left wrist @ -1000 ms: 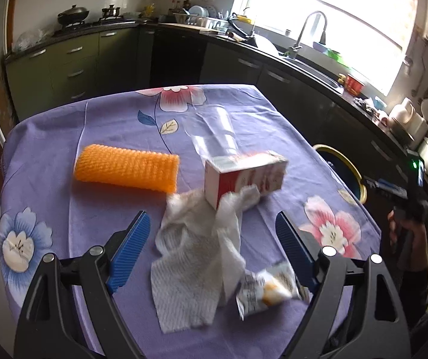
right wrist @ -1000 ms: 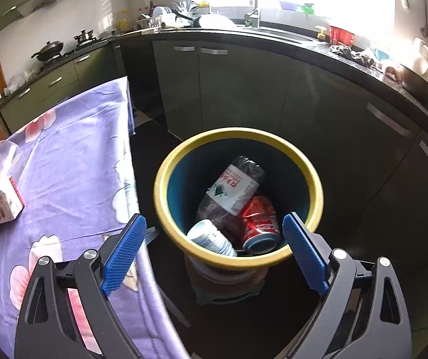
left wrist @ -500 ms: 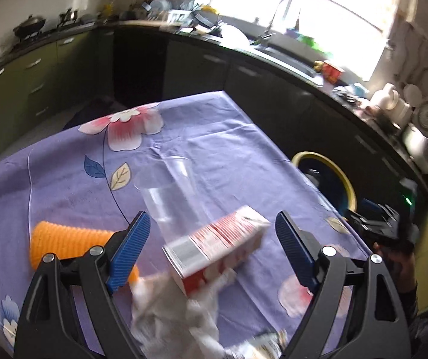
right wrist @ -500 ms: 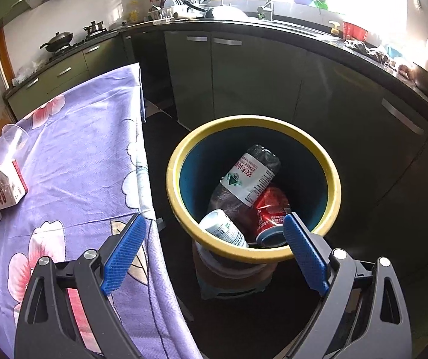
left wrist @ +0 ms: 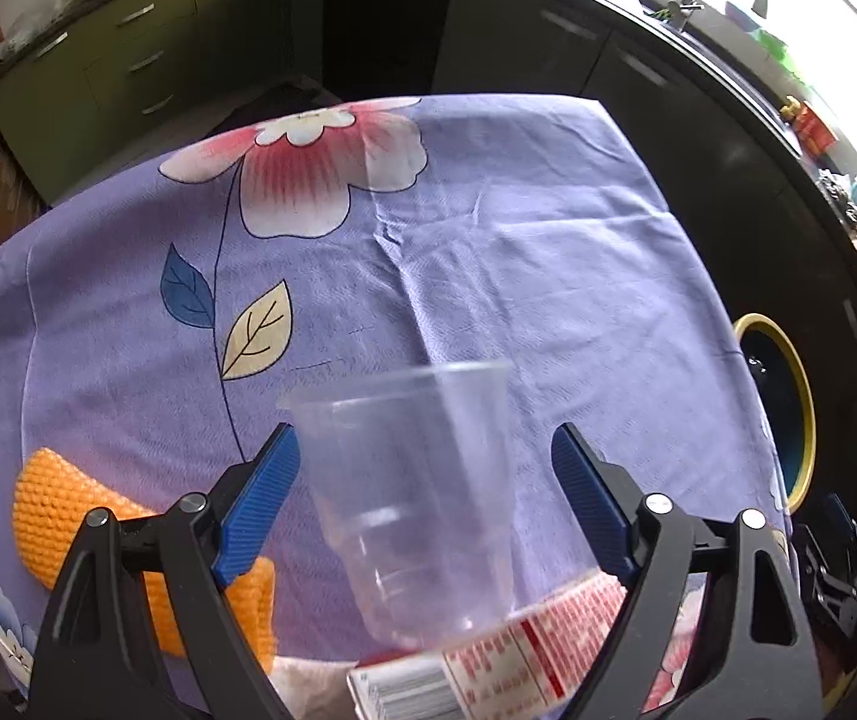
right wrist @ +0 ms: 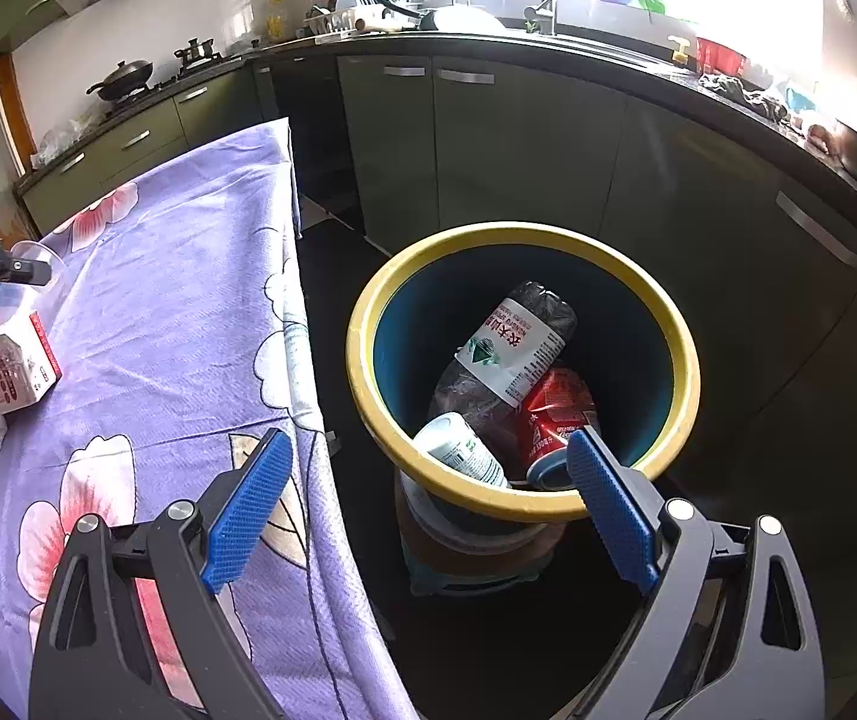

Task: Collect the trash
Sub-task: 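Grasp the clear plastic cup with the left tool and lift, then carry the plastic cup over the bin and open the left tool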

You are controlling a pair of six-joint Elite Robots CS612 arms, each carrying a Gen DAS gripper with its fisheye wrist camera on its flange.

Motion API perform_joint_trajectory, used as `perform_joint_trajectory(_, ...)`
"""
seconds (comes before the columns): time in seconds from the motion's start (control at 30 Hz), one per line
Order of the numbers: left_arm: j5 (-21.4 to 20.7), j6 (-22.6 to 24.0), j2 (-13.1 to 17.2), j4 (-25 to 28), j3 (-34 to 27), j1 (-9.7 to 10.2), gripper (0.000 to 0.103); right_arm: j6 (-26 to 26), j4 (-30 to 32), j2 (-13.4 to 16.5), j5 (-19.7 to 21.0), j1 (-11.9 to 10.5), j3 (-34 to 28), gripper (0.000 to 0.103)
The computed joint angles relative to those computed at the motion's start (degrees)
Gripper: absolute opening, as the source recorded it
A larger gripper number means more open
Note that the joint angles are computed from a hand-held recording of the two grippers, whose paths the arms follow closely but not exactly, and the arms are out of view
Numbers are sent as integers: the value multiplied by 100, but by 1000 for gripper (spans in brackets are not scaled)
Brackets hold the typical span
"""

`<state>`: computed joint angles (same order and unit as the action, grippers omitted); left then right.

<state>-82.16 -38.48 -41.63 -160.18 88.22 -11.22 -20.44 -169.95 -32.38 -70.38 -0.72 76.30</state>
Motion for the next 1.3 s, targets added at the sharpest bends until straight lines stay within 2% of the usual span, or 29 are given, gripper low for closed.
perform_joint_trajectory(0.07, 27, 0, 24, 85, -51, 8, 80, 5, 9, -1, 8, -9, 6, 92)
perform_joint_trajectory(0.1, 25, 10, 39, 109, -73, 12, 74, 7, 9, -2, 14, -15, 11, 92)
perform_joint_trajectory(0.13, -16, 13, 46, 120, -80, 22, 62, 16, 11, -3, 20, -21, 16, 92)
perform_joint_trajectory(0.23, -148, 3, 42, 28, -46, 59, 59, 19, -2, -11, 20, -33, 32, 92)
perform_joint_trajectory(0.33, -129, 34, -35, -215, 87, 50, 59, 29, -44, -34, 34, -48, 66, 92)
perform_joint_trajectory(0.5, 137, 78, -285, -688, 401, -14, 59, 21, -115, -73, 55, -58, 134, 92)
perform_joint_trajectory(0.63, 390, 296, -525, -1023, 624, -142, 59, 25, -189, -113, 91, -78, 197, 92)
perform_joint_trajectory(0.73, 355, 520, -655, -1199, 694, -261, 59, 62, -273, -147, 105, -106, 254, 92)
perform_joint_trajectory(0.87, 190, 912, -665, -1317, 581, -441, 59, 88, -432, -191, 61, -174, 330, 92)
perform_joint_trajectory(1.03, -324, 1476, -400, -1296, 51, -690, 60, 167, -626, -205, -96, -305, 386, 92)
perform_joint_trajectory(1.2, -824, 1956, 156, -782, -896, -886, 60, 383, -636, -176, -162, -481, 373, 92)
perform_joint_trajectory(1.3, -985, 2151, 481, -439, -1428, -984, 60, 528, -631, -148, -155, -583, 354, 92)
